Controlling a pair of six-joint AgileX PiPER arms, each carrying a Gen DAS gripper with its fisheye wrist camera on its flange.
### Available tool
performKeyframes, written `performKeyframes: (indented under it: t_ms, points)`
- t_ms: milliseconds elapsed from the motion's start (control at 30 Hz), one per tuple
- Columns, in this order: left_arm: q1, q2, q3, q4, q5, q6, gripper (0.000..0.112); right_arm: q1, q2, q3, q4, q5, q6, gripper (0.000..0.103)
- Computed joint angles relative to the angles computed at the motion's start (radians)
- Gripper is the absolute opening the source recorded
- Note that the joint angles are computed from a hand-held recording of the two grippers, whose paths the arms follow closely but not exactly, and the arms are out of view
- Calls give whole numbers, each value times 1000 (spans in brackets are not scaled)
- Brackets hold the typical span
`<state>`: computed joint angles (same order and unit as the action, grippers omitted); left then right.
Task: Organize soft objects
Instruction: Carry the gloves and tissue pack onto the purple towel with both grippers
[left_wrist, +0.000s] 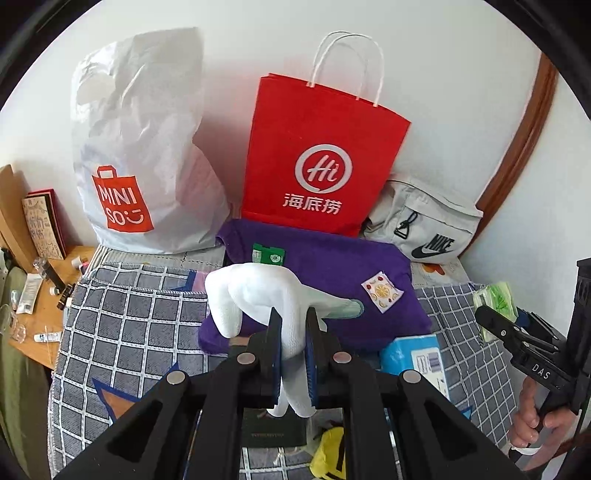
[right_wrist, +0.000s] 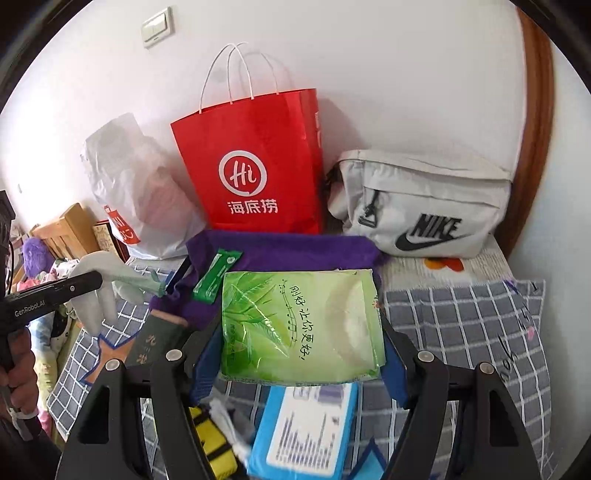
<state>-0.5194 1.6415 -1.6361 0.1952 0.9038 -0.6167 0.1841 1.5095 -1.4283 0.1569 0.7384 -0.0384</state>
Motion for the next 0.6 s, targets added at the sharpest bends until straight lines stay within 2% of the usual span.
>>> performKeyframes:
  t_ms: [200, 600]
  points:
    - [77, 113, -106, -110, 0, 94, 10, -5, 157, -148, 30, 12, -29, 72]
    - [117, 415, -523, -204, 150, 195, 10, 4, 437, -507, 6, 128, -23, 72]
